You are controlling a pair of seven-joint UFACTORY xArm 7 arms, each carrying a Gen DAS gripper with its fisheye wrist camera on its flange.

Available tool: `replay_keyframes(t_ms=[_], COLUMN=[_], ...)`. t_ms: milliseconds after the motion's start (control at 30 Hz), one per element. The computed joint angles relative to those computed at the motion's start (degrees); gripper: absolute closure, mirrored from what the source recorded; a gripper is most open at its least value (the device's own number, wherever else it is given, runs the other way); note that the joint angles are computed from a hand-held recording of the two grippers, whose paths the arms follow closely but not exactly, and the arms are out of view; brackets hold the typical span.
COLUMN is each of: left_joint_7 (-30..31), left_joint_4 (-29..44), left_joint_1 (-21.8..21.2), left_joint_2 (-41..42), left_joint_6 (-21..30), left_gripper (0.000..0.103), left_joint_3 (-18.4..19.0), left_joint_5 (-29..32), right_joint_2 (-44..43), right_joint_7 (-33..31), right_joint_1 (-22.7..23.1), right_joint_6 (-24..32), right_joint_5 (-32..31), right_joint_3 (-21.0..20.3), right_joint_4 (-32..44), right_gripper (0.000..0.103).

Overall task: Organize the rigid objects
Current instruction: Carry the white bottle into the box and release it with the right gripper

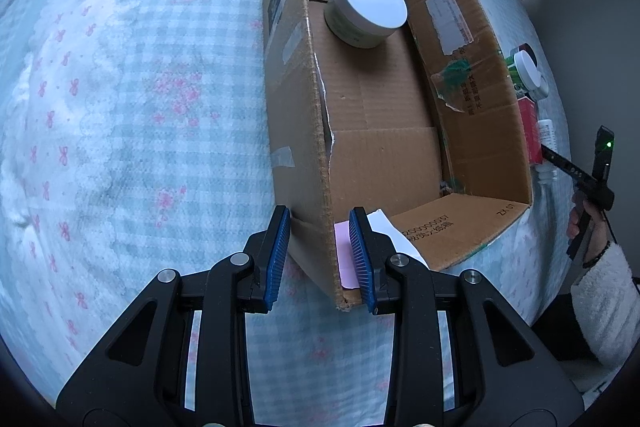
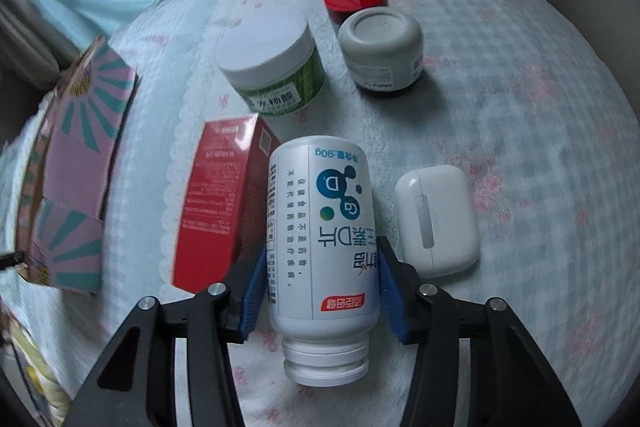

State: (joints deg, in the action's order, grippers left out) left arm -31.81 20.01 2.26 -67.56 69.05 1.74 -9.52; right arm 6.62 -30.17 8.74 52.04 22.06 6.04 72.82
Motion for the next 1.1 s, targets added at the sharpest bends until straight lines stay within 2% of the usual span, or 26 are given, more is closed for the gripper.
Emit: replay_keyframes(t_ms=[300,500,633,900,1100], left_joint_7=[0.41,1.14,1.80,3.62,4.44], left_joint_4=[0.49,0.56,0.65,0.81,1.78], left_joint_1=[-0.19,-0.40,-0.33,-0.26,-0.31], left_joint_2=[0.29,0.94,1.25,1.99,4.29], left_joint_6=[0.41,0.08,0.36,0.46,0.46], left_gripper=[0.075,0.075,0.075,0.075,0.075], left_joint_3=[0.41,0.73,0.93,1.52,1.28], left_joint_5=[-0.02,-0.54,-0.54,-0.87,-0.98], right_joint_2=[-1.30,2.03,6.75,14.81,17.00], right_joint_7=[7.53,16.76,22.30,26.31,24.73], right_joint_1=[0.37,3.53,7.10,16.20,21.56], right_joint_6=[8.64,19.28,23.02,23.25,21.89], right_joint_5=[-0.25,-2.44,-1.13,0.02,0.80], right_joint_3=[-0.07,1.79,4.13,8.41,10.55], right_joint_4=[8.47,24.16,34.39,43.44,39.86], right_gripper=[0.057,0.057,0.057,0.057,0.057])
